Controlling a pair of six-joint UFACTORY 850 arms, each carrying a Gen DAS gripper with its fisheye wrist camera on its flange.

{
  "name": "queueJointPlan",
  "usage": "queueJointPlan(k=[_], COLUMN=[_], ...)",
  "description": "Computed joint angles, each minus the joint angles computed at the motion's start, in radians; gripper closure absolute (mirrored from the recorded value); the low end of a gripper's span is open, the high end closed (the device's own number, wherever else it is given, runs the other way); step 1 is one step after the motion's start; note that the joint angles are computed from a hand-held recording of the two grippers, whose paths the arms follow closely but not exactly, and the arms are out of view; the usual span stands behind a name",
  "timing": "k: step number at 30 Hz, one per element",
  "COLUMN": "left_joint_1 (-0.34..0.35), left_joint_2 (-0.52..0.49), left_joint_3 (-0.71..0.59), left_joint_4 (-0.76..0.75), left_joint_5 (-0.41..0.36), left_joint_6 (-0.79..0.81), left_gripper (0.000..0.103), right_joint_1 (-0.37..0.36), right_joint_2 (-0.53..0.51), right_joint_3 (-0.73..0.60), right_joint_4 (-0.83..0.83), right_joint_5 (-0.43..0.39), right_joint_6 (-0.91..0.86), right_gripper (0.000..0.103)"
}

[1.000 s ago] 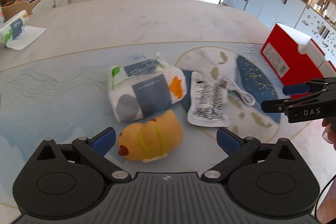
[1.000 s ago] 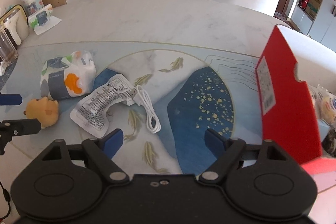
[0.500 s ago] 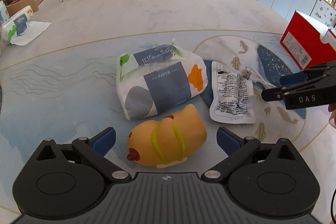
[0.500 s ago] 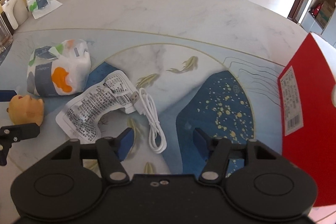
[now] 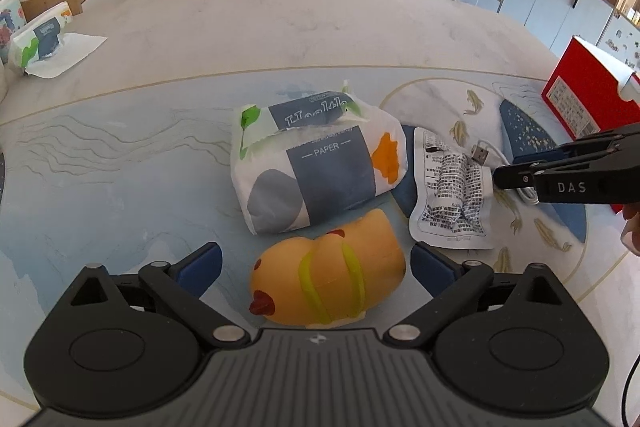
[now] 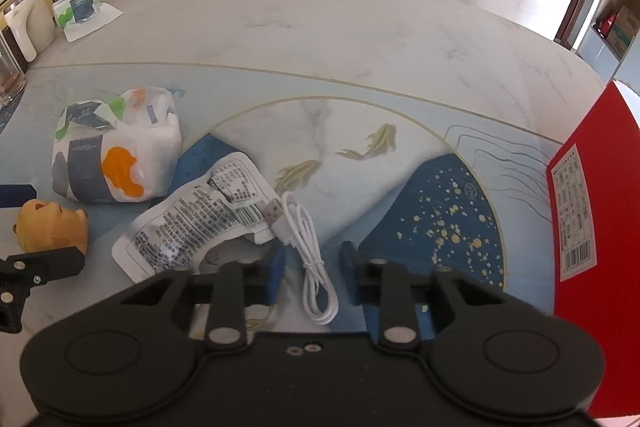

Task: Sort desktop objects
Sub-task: 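Grasp the yellow plush toy with left tool while right tool grasps white cable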

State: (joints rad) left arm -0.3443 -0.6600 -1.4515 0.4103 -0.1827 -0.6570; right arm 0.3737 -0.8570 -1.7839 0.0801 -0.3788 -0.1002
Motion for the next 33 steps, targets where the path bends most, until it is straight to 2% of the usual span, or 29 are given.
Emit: queueJointPlan(k=[2, 3, 5, 9, 11, 14, 24, 27, 33], left_joint_1=[0.001, 0.003, 0.008, 0.008, 0.009, 0.004, -0.009, -0.019, -0.042], left_joint_2=[0.001, -0.001, -0.001, 0.003, 0.007, 0.017, 0.047, 0.056, 0.068], left_joint_3=[0.001, -0.001, -0.002, 0.004, 0.01, 0.022, 0.033, 0.031, 0.014], left_joint_4=[-0.051, -0.116, -0.239, -0.223, -0.291, -0.233, -0.411, -0.403, -0.488], left_joint_5=[0.002, 0.0, 0.002, 0.006, 0.012, 0.018, 0.025, 0.026, 0.022], left_joint_6=[0.051, 0.116, 0.231, 0.214, 0.289, 0.249, 0.434, 0.431, 0.536], left_gripper=[0.015, 0.017, 0.027, 0.028, 0.028, 0.029, 0.029, 0.029, 0.029], right_joint_1=[0.003, 0.005, 0.008, 0.007, 0.004, -0.004, -0.018, -0.02, -0.034], right_joint_2=[0.002, 0.004, 0.012, 0.02, 0.029, 0.048, 0.139, 0.17, 0.235], right_joint_3=[0.004, 0.008, 0.019, 0.03, 0.044, 0.07, 0.172, 0.203, 0.268], right_joint_4=[-0.015, -0.021, -0.045, -0.067, -0.08, -0.057, 0.014, 0.023, 0.085], right_joint_5=[0.003, 0.007, 0.012, 0.006, 0.008, 0.017, 0.047, 0.055, 0.079], right_joint_6=[0.004, 0.001, 0.015, 0.066, 0.095, 0.103, 0.08, 0.08, 0.047], right_gripper=[0.087, 0.091, 0.093, 0.093, 0.093, 0.093, 0.093, 0.093, 0.093])
